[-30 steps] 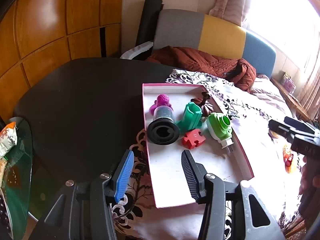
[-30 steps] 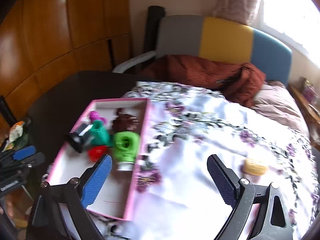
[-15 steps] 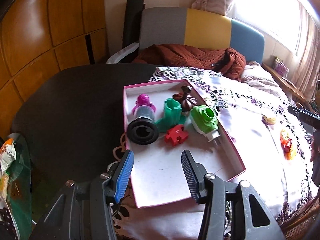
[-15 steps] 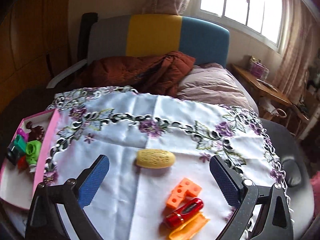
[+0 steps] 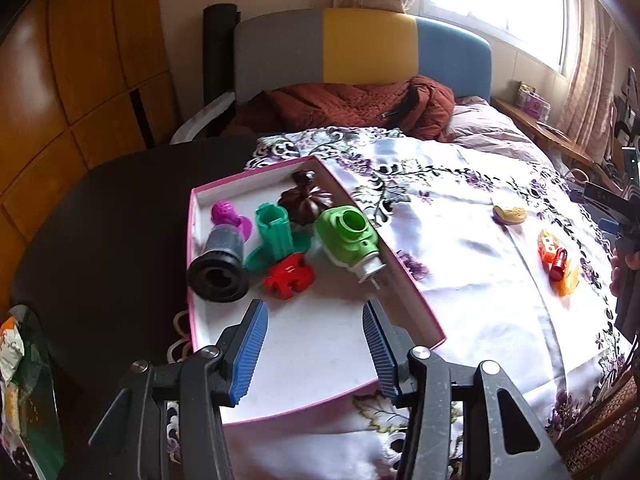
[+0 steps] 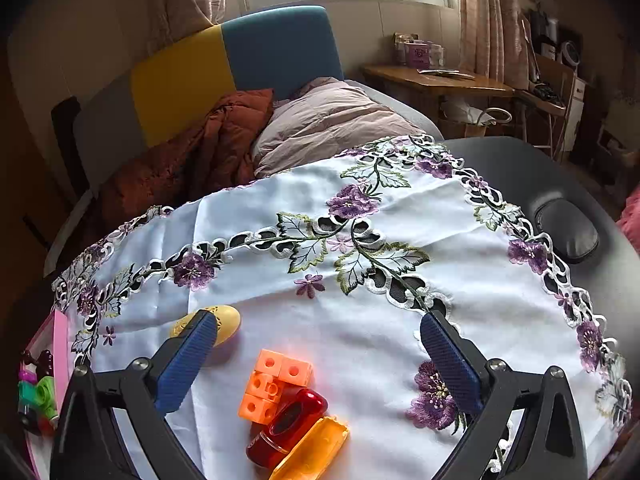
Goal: Organize rigid objects
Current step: 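Move both tools back toward the remaining toys on the cloth, then grasp the yellow oval sponge with the left tool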
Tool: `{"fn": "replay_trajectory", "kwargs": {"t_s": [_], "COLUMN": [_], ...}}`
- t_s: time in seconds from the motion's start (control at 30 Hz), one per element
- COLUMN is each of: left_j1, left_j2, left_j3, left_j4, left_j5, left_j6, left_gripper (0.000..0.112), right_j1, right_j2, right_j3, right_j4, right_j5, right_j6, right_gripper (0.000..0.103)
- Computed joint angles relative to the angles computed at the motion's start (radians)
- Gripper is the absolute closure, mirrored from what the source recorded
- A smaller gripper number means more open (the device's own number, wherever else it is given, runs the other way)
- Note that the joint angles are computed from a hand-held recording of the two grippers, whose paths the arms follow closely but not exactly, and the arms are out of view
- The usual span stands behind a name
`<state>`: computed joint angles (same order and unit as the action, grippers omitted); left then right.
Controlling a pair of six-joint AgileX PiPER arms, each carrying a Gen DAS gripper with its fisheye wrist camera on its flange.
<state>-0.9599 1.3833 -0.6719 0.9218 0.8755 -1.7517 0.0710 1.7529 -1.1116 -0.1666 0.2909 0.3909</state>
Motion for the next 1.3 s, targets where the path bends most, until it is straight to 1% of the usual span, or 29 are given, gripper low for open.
{"fn": "replay_trajectory", "kwargs": {"t_s": [0.27,0.33,0.6,0.83,1.0,1.13,1.23,1.3], "left_j1": [0.015,0.012,0.028,0.055,0.098,0.117,0.135,0.149], "left_j2": [0.088,0.11,0.181,0.242,0.299,0.357,0.412,0.461], "left_j3": [-0.102,-0.125,-0.202,-0.267,-0.325,-0.387,-0.451,-0.514], "left_j4": [-0.005,-0.002,-0.018,-0.05,-0.124,-0.185,-0.248,-0.316], "left_j5": [-0.045,-0.046,-0.081,-0.136,-0.212,-0.254,-0.28,-0.29], "left_j6": [0.08,0.088,0.15,0.224,0.31,0.391,0.481,0.593], "left_gripper": [0.062,0.062,0.062,0.062,0.062,0.062,0.062,0.062], "right_j1": [-0.039,-0.047,-0.075,-0.089,-0.104,-0.121,-0.132,-0.14], "right_j2": [0.008,0.01,0.01,0.012,0.014,0.015,0.022,0.022], "right_j3": [-0.015,-0.017,-0.021,-0.027,-0.03,-0.033,-0.041,-0.042], "right_j4": [0.15,0.177,0.263,0.311,0.335,0.372,0.409,0.443], "right_j5": [0.029,0.035,0.045,0.051,0.056,0.063,0.077,0.079], "right_j6": [-0.106,-0.121,-0.174,-0.211,-0.214,-0.232,-0.256,-0.284], "right_gripper": [0.001,0.001,0.001,0.0,0.0,0.0,0.0,0.0]}}
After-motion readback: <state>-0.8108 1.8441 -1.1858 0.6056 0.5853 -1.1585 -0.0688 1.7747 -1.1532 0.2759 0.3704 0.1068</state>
